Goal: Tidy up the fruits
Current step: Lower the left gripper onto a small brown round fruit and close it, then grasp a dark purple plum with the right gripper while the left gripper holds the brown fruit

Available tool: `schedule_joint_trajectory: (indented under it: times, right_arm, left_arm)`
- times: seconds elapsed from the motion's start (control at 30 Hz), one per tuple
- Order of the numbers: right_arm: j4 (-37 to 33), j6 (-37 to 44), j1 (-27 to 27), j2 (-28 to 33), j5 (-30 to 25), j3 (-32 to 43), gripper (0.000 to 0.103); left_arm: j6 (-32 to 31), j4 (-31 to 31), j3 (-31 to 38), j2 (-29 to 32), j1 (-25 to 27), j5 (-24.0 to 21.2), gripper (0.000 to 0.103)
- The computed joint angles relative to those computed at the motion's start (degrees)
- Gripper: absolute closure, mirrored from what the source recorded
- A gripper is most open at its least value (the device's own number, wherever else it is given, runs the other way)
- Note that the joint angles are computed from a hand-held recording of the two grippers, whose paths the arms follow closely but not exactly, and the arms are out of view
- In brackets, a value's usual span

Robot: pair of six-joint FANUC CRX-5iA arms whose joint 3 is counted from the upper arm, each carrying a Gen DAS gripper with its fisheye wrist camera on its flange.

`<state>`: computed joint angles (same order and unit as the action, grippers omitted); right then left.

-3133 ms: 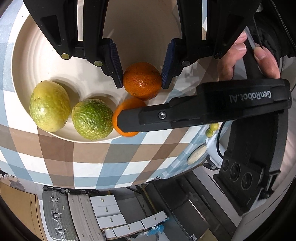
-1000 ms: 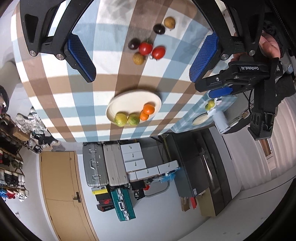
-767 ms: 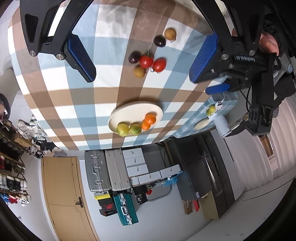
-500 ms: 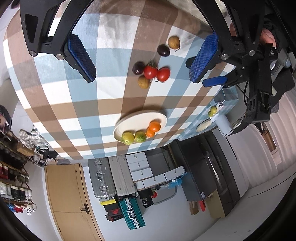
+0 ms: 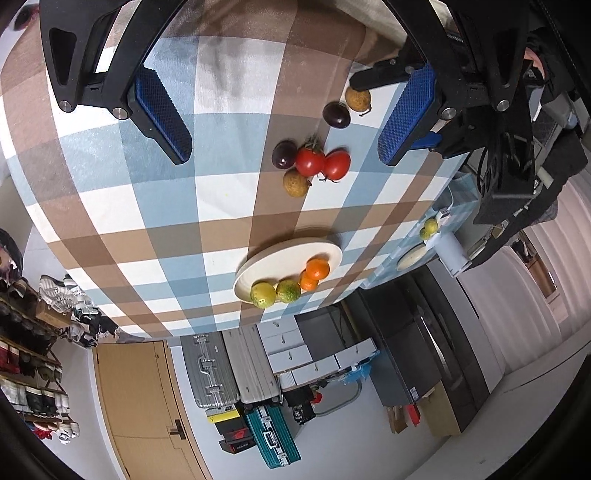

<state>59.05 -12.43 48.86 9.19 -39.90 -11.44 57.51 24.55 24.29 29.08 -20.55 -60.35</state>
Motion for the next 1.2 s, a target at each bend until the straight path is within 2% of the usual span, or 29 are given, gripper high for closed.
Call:
schedule_joint_trajectory:
  times: [0.1,0.17,0.23,0.3,0.43,0.6,0.7,0.8,1.2]
  right_arm:
    - [-0.3,0.1,0.0,0.2,0.4,0.1,0.0]
    - [-0.7,0.4,0.0,0.3,0.3,0.2,0.0]
    - [-1.0,0.6,0.1,0.4,0.3,0.3,0.0]
    - [-1.4,0.9,0.2,0.6,0.3,0.5,0.0]
    - [-2.3,1.4,0.2,0.9,0.3,1.0,0.0]
    - [-2.9,2.2,0.4,1.1,0.1,1.4,0.0]
    - [-3.4,2.6,0.4,1.2,0.4,1.4,0.0]
    - [-2.7,1.6,-0.1,0.7,2.7,0.4,0.0]
    - [-7.9,5.4,0.6,2.1,0.8,2.8,0.0]
  left_arm:
    - [0.0,0.9,0.2,0.6,0.3,-1.0,0.003]
    - [0.0,2.3,0.1,0.9,0.7,-1.5,0.009]
    - [-0.8,3.6,-0.3,0.9,1.0,-1.6,0.023]
    - [-1.5,4.8,-0.4,1.0,1.3,-2.1,0.03]
    - [-3.3,6.2,-0.4,1.2,1.4,-3.0,0.056]
    - [-6.2,8.4,-1.2,1.0,1.5,-4.1,0.079]
    - [-8.2,11.0,-0.8,1.9,1.8,-6.8,0.079]
    - [-8.4,11.2,-1.4,1.5,1.8,-5.9,0.08]
    - [-7.7,14.5,-2.3,-0.2,5.6,-2.3,0.08]
